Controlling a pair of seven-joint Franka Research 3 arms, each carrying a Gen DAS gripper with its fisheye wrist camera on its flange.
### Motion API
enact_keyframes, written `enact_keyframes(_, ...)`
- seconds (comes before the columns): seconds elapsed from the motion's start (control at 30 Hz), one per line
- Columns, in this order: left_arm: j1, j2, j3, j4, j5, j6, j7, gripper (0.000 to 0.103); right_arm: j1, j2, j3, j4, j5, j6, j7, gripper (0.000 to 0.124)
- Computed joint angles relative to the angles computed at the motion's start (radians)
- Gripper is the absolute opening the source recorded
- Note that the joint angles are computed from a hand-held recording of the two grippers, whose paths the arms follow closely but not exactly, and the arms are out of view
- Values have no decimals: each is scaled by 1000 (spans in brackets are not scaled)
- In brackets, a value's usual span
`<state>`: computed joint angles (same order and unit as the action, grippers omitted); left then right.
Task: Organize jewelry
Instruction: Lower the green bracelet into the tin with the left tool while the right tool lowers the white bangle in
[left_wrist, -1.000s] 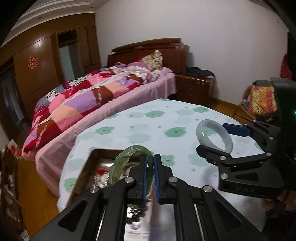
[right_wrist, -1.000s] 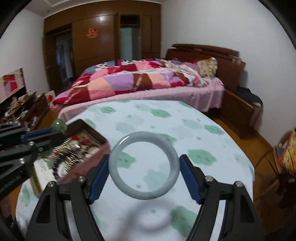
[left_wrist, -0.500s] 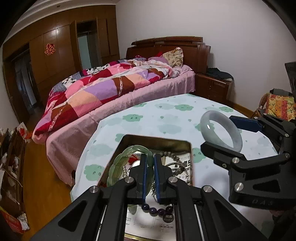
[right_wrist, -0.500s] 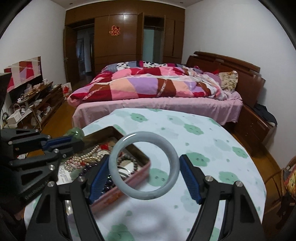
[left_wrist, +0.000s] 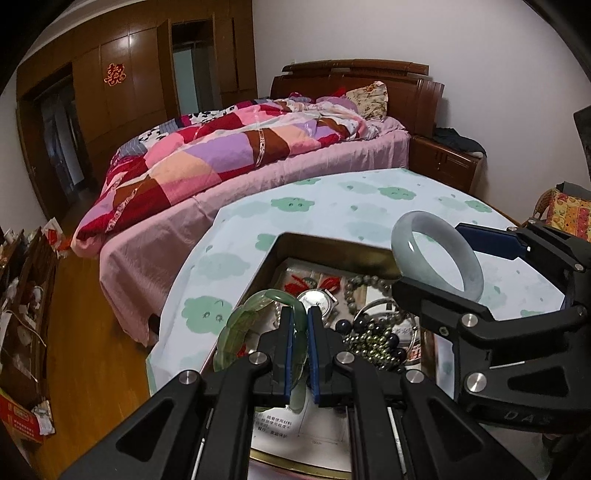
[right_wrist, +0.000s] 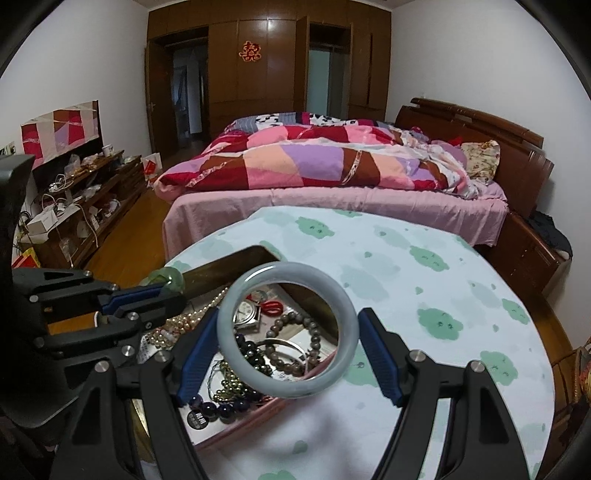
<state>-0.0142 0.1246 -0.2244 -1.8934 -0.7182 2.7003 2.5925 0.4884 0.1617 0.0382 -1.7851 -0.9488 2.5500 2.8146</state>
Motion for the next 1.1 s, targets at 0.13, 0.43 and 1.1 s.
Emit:
enact_keyframes(0.13, 2, 9, 2, -1, 18, -8, -16, 6, -3, 15, -2, 6, 24, 10, -19, 76)
enact_keyframes(0.43, 10, 27, 0, 7, 67, -17, -62, 6, 2, 45, -15, 25, 96, 28, -83, 76)
enact_keyframes(1.1, 35, 40, -12, 13, 84, -45, -84, 6, 15, 77, -44, 38, 210, 64, -190, 77)
